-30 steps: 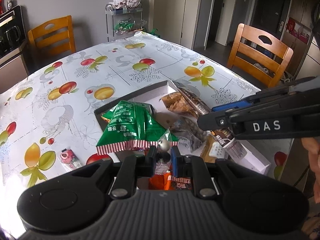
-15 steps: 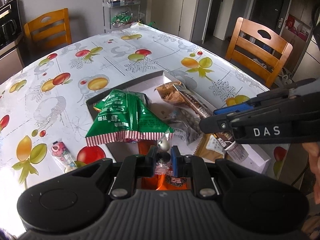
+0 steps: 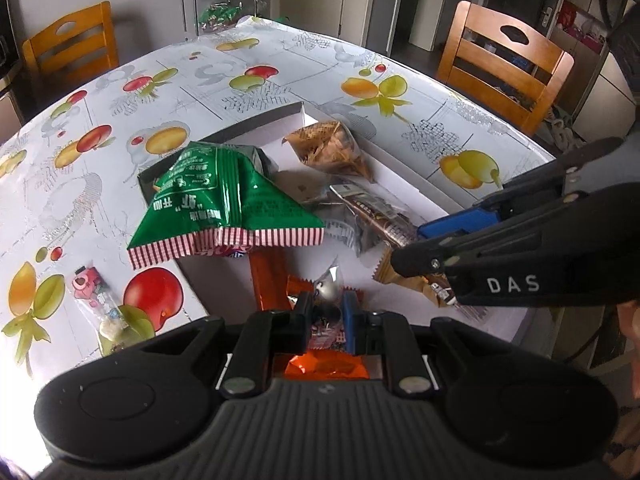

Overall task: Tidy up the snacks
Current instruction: 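Open both grippers to drop the brown tube and white candy into the box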

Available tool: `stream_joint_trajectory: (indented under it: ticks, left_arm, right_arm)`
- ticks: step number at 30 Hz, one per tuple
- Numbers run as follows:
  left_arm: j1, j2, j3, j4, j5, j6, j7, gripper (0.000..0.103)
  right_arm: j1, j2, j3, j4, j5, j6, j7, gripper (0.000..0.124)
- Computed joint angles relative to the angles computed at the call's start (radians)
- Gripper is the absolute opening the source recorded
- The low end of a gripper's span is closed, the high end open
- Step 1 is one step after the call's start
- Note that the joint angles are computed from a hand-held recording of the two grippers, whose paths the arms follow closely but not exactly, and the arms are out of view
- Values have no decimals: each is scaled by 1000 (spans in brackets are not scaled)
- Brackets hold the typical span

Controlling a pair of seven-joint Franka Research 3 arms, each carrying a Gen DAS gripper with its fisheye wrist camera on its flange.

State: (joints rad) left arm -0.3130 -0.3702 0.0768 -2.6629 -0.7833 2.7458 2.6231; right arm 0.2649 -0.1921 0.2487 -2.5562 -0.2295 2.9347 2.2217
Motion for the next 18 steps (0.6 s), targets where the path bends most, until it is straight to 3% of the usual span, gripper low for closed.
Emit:
stream_joint_trajectory:
  ticks: [7, 9, 11, 18]
  left_arm:
    - [14, 17, -8, 8, 14, -6, -11, 13]
    - [15, 18, -8, 10, 15, -7, -7, 19]
    - [12, 16, -5, 8, 7, -4, 8, 31]
    - [13, 4, 9, 9, -31, -6, 47, 33]
  right_arm:
    - [3, 11, 2, 18, -22, -25, -6, 28]
    - [-3, 12, 6, 23, -46, -26, 11, 34]
    - [-8, 14, 10, 29, -72, -28, 29, 35]
    - [-27, 12, 20, 45, -157, -19, 105, 41]
